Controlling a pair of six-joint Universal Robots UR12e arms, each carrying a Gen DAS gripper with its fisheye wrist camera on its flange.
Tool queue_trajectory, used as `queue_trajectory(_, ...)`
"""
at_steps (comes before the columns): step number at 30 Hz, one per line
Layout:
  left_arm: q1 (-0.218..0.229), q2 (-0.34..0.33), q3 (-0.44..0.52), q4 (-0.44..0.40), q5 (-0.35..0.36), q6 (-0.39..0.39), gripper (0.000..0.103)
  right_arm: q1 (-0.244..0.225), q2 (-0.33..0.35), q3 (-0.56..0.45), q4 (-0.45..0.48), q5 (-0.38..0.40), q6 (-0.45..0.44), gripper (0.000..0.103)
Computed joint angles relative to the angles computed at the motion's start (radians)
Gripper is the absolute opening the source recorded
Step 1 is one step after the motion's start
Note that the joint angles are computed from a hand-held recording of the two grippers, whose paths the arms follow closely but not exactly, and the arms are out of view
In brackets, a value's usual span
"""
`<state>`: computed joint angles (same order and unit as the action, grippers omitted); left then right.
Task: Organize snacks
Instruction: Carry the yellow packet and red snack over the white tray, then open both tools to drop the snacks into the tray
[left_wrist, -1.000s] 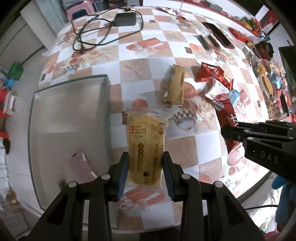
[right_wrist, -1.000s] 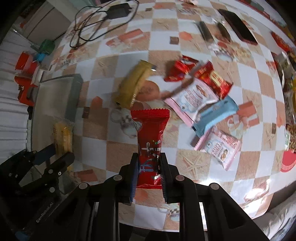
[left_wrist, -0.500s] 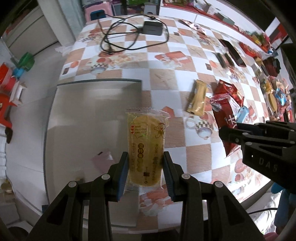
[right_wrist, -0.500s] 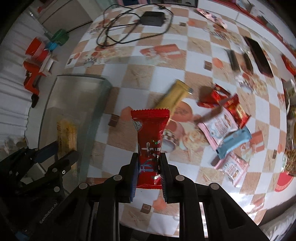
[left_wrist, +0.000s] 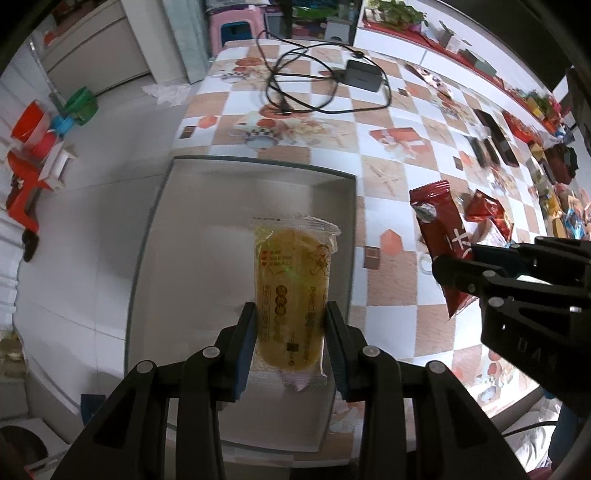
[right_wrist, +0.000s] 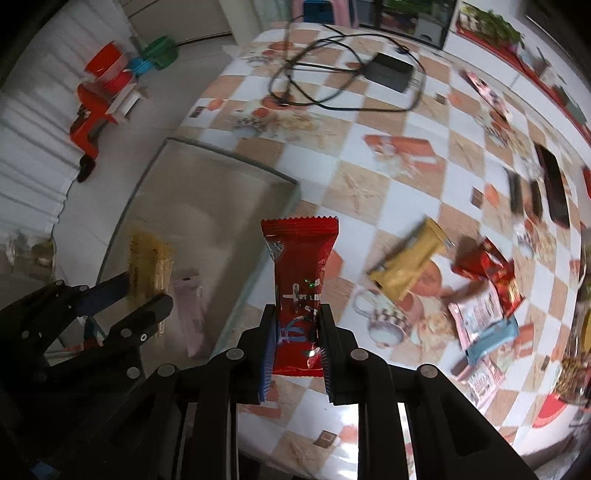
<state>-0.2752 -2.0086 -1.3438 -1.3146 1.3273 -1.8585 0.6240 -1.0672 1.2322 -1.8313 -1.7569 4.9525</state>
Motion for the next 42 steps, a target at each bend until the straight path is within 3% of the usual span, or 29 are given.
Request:
queue_trajectory(9, 0.008, -0.03, 0.036, 0.008, 0.007, -0.042, 0.039, -0.018, 0.033, -0.041, -0.013, 0.004, -0.089, 0.023)
queue_trajectory(20, 0.017, -0.077, 0.077, 0.015, 0.07, -0.113, 0.039, -0.042, 0.057, -0.03, -0.141, 0.061, -0.129, 0.023)
queue_trajectory(36, 0.015, -0.092, 0.061, 0.024, 0.147, -0.099, 0.04, -0.07, 0.091, -0.033, -0.208, 0.164, -0.153, 0.023)
queue_trajectory(38, 0.014, -0.091, 0.056, 0.03, 0.158, -0.101, 0.045, -0.074, 0.093, -0.032, -0.22, 0.177, -0.159, 0.023)
queue_trajectory(40, 0.013, -0.09, 0.053, 0.034, 0.165, -0.106, 0.065, -0.076, 0.093, -0.027, -0.23, 0.191, -0.161, 0.023)
queue_trajectory(42, 0.014, -0.086, 0.048, 0.037, 0.158, -0.108, 0.073, -0.081, 0.087, -0.011, -0.243, 0.208, -0.159, 0.024)
